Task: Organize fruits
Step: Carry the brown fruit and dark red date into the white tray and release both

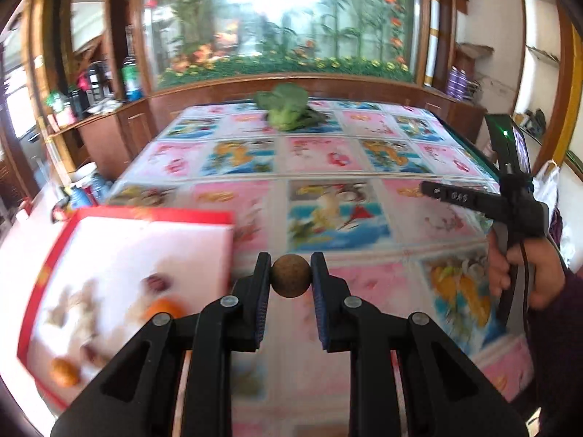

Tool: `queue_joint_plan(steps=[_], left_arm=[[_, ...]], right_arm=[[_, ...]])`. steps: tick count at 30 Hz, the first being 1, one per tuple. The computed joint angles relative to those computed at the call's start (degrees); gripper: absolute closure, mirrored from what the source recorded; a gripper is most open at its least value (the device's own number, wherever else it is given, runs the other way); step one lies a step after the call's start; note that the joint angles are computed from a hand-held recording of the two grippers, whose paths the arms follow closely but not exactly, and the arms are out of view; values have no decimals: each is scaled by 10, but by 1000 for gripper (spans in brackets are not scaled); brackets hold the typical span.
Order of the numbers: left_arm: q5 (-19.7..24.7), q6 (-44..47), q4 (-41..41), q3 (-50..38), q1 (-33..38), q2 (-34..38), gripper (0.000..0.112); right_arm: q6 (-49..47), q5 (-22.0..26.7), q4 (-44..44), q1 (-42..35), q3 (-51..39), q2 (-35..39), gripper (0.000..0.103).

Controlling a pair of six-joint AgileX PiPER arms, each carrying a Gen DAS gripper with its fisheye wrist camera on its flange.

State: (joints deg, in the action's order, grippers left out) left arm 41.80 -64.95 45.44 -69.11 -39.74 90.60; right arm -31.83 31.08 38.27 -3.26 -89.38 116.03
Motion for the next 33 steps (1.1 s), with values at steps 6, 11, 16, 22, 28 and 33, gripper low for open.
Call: queue_joint_plan(steps=[6,11,16,22,28,33], left_arm=[[18,-45,29,147,43,-158,89],[20,-27,33,234,125,-268,89],[-18,37,-14,294,236,-343,89],[-82,127,-86,329,341,-355,88],[-142,231,-188,332,422,-318,88],[-158,290,-245,314,451,-261,88]], right_arm=[[-35,-15,58,54,95,-77,81],[-44,-3,103,163,99,-109,81],[39,48,53,266,-18,-60,81],[216,138,-75,350,-238,77,81],[342,236,-154,378,-415,191,81],[410,325,-254,406,-559,270,81]])
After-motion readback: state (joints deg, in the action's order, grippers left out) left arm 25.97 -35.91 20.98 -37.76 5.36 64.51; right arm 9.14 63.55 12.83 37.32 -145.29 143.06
